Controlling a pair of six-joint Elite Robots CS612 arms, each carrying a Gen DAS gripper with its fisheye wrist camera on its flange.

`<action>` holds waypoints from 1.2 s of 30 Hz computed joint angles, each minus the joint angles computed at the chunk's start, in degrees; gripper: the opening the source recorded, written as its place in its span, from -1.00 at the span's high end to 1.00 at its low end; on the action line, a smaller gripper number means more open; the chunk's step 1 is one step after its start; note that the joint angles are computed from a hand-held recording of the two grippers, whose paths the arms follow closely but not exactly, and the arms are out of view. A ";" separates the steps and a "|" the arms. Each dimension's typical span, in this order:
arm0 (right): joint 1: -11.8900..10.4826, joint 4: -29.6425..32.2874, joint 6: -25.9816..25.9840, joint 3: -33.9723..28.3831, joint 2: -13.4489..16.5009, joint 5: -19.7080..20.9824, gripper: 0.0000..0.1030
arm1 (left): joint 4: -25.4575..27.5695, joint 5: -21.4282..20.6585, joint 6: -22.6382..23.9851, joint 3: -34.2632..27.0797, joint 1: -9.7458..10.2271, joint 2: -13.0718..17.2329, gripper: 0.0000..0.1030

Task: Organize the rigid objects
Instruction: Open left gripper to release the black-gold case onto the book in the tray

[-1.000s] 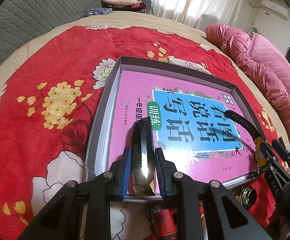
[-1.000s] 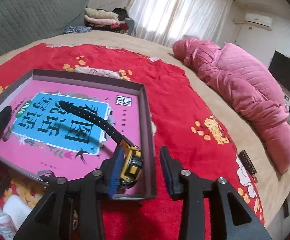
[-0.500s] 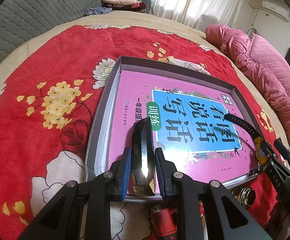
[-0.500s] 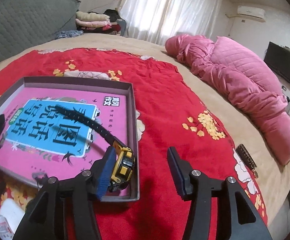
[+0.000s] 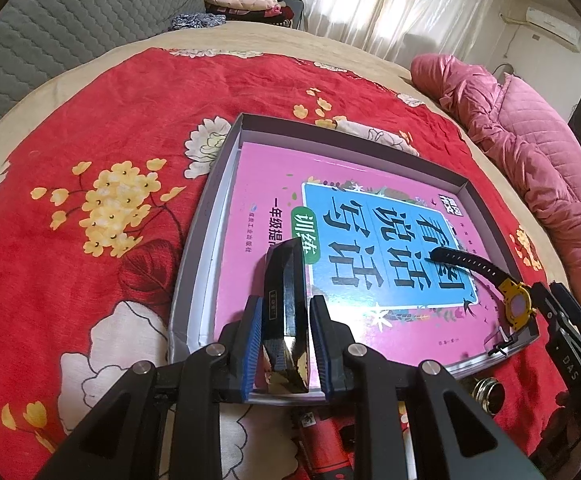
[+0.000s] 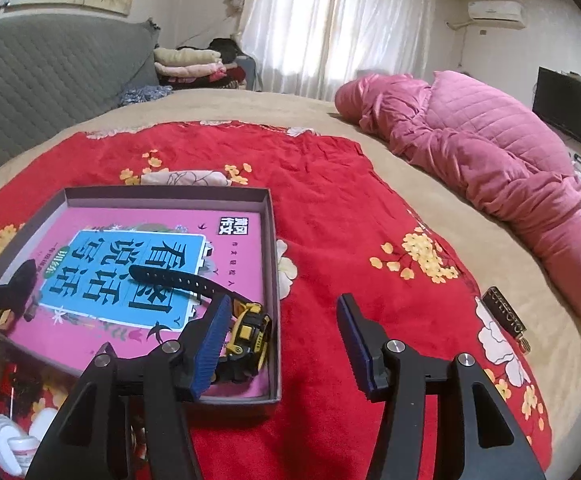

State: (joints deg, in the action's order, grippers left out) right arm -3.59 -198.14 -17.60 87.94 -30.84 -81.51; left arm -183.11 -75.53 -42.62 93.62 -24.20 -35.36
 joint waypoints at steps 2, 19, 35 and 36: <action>-0.39 -0.67 0.46 0.48 -0.14 0.74 -0.19 | 0.13 0.38 0.31 -0.01 -0.10 -0.02 0.52; -1.01 -3.34 -1.53 4.15 -1.54 9.02 -0.30 | -0.03 2.01 2.09 0.67 -0.44 -0.48 0.18; -0.75 -3.51 -1.46 4.86 -2.04 9.15 -0.36 | -0.22 2.54 0.89 2.39 -0.69 -1.66 0.17; -0.78 -3.60 -1.39 4.92 -2.07 9.01 -0.42 | -0.24 2.71 0.75 2.53 -0.76 -1.76 0.17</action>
State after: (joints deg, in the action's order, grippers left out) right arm -4.37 -201.74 -18.99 92.86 -32.91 -72.50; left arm -183.35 -72.82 -41.88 96.15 -24.96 -37.12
